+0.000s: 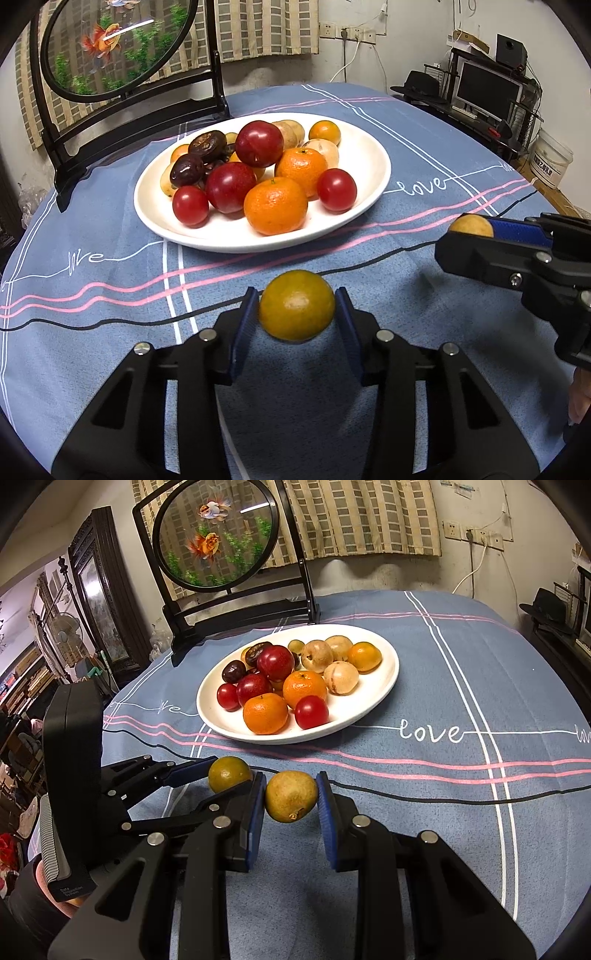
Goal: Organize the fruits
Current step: 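Grasp a small yellow-brown fruit with the right tool while the left tool grasps a yellow-green fruit, then carry both yellow fruits onto the white plate and open both tools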
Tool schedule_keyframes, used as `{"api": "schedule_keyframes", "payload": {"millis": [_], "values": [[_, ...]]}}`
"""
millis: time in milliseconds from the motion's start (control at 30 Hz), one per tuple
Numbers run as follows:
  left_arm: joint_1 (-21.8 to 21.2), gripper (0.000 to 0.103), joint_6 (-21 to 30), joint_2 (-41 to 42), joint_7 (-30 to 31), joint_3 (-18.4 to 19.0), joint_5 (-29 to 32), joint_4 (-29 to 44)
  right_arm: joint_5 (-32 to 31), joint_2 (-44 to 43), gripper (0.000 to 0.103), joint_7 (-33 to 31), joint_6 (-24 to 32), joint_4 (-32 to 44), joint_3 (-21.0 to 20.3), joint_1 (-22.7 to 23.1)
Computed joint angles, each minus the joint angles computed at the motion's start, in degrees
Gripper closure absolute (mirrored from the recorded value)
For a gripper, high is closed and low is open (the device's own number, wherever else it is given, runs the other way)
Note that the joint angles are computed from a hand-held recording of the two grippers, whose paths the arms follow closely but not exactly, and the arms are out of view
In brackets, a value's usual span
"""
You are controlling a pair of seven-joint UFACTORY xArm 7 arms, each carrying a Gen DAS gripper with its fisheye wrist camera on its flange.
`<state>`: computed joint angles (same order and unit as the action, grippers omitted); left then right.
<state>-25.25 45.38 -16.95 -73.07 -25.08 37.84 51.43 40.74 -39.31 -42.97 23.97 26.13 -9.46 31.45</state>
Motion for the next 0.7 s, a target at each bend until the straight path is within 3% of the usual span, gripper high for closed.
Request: {"api": "schedule_keyframes", "payload": {"millis": [700], "values": [[-0.16, 0.061, 0.36, -2.23, -1.08, -0.51, -1.54, -0.71, 0.5, 2.28, 0.075, -0.63, 1.24, 0.98, 0.56, -0.78]]}}
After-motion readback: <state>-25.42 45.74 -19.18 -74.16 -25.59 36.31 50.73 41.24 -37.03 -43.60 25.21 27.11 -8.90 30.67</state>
